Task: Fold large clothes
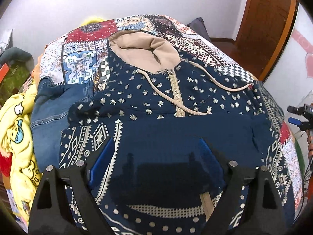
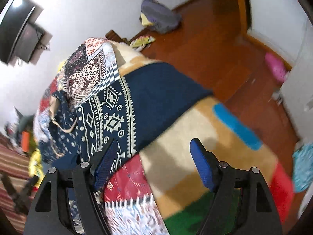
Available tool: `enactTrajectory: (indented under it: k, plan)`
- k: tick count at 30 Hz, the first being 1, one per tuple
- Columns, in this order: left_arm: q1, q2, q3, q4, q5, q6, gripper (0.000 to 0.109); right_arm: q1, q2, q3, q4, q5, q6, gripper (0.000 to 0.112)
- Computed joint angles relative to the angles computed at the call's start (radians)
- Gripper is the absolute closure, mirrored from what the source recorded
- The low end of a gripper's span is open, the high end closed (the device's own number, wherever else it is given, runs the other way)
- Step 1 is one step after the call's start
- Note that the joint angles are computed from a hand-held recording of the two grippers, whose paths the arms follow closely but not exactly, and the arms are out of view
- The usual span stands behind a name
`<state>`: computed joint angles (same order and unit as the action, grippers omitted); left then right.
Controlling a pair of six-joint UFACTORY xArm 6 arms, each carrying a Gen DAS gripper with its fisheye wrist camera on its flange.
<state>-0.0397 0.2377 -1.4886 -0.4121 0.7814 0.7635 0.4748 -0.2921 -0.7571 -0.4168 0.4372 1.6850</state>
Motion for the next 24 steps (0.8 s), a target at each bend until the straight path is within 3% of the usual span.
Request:
enactTrajectory:
  k: [4,9,12,16,17,19,24]
  plan:
    - [-0.007,0.019,-0.007,0.002,-0.004,0.001,0.021,-0.044,0.067,0.006,0.04,-0.101,-0.008,0.039]
    - [-0.003,0.027,0.002,0.017,-0.023,-0.016,0.021,-0.083,0.126,-0.052,-0.063,-0.064,0.039,0.043]
    - [0.005,0.002,0.05,0.032,-0.103,-0.028,0.021,-0.103,0.144,-0.068,-0.15,-0.045,0.131,0.061]
    - [0.036,-0.015,0.065,0.027,-0.114,-0.012,0.021,-0.128,0.134,-0.054,-0.258,-0.081,0.246,0.101]
    - [0.043,-0.019,0.069,0.034,-0.122,-0.01,0.021,-0.127,0.128,-0.054,-0.282,-0.078,0.27,0.103]
    - [0.054,-0.022,0.068,0.038,-0.128,-0.011,0.021,-0.104,0.115,-0.077,-0.316,-0.025,0.285,0.104]
    - [0.086,-0.045,0.067,-0.024,-0.097,0.013,0.021,-0.006,0.091,-0.204,-0.34,0.186,0.157,0.105]
